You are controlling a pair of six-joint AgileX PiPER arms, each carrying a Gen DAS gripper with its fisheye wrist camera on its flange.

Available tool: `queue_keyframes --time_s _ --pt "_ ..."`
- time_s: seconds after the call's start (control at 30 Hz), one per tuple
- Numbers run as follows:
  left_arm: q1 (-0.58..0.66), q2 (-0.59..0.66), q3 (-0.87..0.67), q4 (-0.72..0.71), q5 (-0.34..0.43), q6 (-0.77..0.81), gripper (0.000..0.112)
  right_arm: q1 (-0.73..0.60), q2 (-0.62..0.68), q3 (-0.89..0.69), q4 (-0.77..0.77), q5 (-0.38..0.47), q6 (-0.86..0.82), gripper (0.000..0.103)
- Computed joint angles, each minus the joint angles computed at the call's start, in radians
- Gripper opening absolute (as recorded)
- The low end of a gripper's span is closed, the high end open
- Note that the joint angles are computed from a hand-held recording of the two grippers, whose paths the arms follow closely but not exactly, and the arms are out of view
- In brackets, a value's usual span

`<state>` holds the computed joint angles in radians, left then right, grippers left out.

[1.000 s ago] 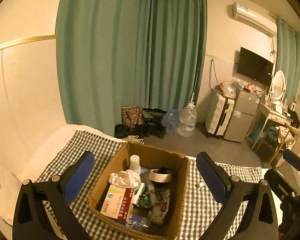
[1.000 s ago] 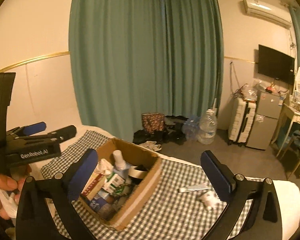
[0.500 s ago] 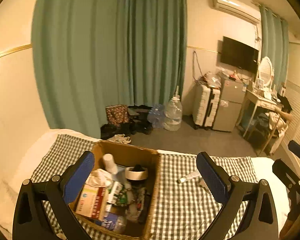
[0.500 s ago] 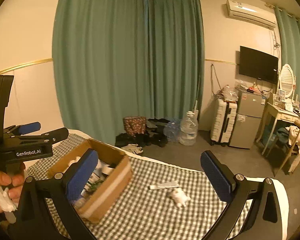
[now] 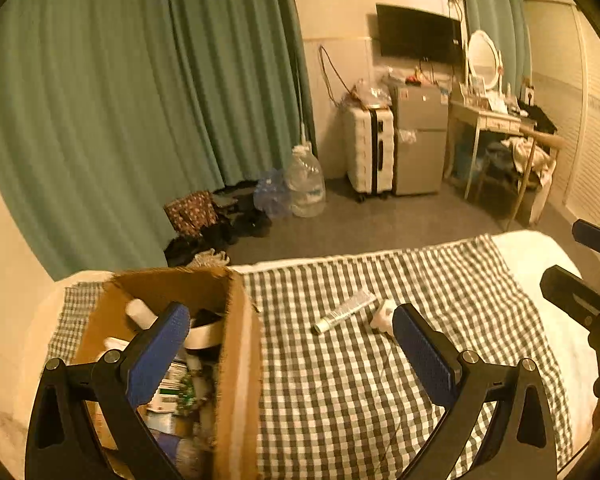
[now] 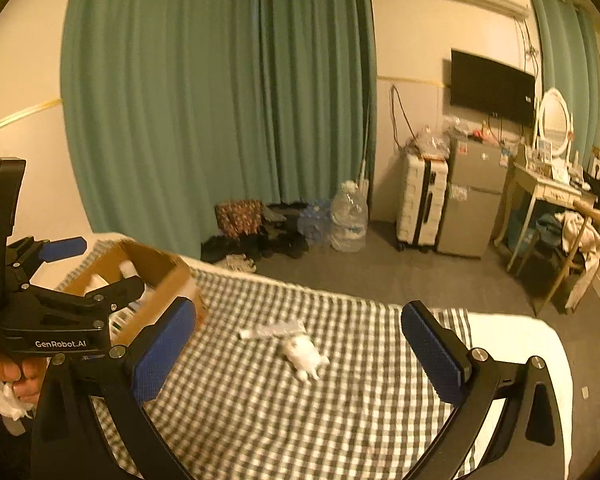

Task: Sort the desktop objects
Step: 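Move both tools back over the white tube and plush toy on the bed, then grasp the white tube with the left tool while the right tool grasps the white plush toy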

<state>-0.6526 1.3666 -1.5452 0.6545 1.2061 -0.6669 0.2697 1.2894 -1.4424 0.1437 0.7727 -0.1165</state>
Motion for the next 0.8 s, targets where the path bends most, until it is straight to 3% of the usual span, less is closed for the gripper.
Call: queue_keyframes --time_s 0.37,0.57,0.7,0.8 --pt "0.128 0.193 0.075 -0.120 -0.209 0.011 0.103 -0.125 0.147 0.118 0.184 -0.065 -0.272 0.103" --pt "0.186 0.327 0.049 -0.186 -0.270 0.038 0.103 -0.177 0.331 0.061 0.299 -0.017 -0.356 0.103" --pt "0.219 0.405 0.043 -0.208 -0.295 0.066 0.103 -0.158 0.420 0.044 0.311 -0.053 -0.395 0.103" --pt "0.256 0.444 0.053 -0.265 -0.339 0.110 0.103 -0.153 0.509 -0.033 0.326 -0.008 -0.420 0.103"
